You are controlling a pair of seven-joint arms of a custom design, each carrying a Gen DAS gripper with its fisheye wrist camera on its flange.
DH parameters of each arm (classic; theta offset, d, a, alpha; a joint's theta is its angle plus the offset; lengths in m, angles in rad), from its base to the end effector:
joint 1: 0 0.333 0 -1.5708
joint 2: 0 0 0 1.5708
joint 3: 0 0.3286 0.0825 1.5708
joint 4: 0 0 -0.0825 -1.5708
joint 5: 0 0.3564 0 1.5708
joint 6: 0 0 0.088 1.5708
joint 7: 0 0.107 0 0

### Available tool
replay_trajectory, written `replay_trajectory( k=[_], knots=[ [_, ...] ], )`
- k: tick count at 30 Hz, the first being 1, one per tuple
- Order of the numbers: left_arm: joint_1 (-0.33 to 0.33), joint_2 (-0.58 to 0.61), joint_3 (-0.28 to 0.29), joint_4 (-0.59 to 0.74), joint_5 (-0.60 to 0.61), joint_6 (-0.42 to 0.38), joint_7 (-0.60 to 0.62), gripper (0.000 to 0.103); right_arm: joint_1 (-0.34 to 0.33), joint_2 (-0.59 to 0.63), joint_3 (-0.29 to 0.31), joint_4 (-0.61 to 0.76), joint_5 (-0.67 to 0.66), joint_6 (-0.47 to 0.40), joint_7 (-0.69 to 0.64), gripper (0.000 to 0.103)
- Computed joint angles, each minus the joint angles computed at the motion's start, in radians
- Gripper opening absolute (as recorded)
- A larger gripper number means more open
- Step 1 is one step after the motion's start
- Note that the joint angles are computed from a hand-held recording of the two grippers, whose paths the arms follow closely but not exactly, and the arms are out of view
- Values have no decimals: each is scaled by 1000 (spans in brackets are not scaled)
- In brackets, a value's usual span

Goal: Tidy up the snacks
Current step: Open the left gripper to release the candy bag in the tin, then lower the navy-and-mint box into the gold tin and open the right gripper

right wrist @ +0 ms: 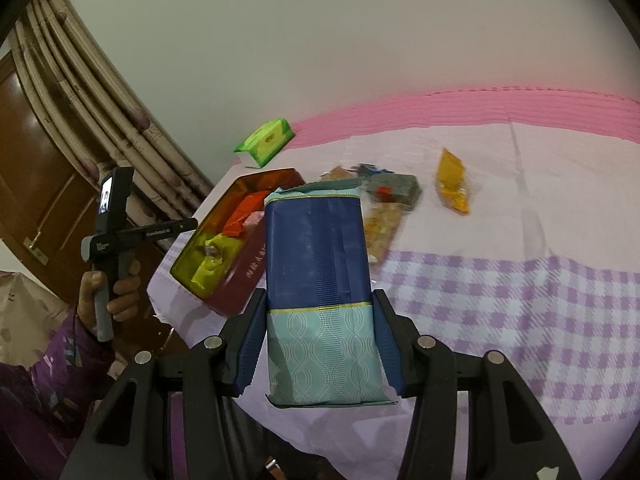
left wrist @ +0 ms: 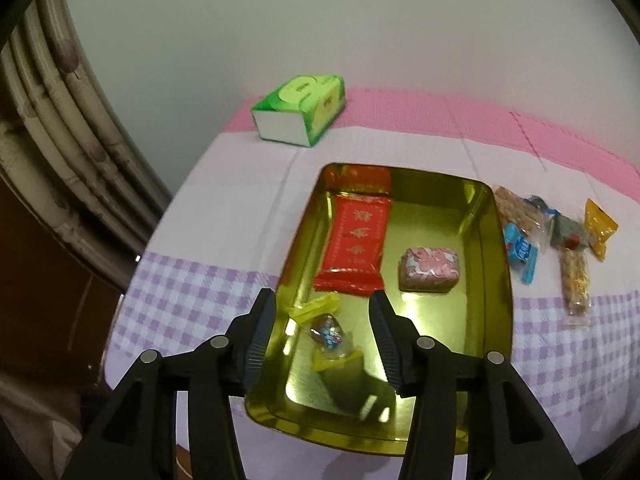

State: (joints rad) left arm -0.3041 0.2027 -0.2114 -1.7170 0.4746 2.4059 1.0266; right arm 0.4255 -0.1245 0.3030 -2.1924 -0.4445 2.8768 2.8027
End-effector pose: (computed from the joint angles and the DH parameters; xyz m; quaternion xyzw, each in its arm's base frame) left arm 0.5616 -0.3014 0.5436 -0.5930 0.7487 -0.1862 0.2304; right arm 0.3749 0.3767 0.5528 -0.6098 0.6796 -0.0772 0.4004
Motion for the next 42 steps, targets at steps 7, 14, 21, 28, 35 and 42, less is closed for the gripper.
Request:
replay_trajectory(
  k=[7, 14, 21, 28, 35, 42],
  knots=[
    [10, -2, 21, 13, 16, -28, -76, 51, 52, 100, -44, 105, 71, 17, -107, 48],
    [35, -8, 39, 22, 31, -81, -196, 51, 123, 233, -95, 248, 262, 26, -299, 48],
    [43, -7, 37, 29, 56, -115, -246, 58, 155, 413, -101, 474, 466, -19, -483, 49],
    [28, 0, 36, 40, 121, -139, -278, 60, 191, 599, -145, 731, 606, -99, -550, 48],
    [37, 2, 32, 41, 93, -143, -263, 61, 236, 737, -208, 976, 599, -229, -532, 48],
    [31, 7, 31, 44, 112, -142, -261, 61, 251, 723, -205, 959, 594, -230, -562, 49]
  ],
)
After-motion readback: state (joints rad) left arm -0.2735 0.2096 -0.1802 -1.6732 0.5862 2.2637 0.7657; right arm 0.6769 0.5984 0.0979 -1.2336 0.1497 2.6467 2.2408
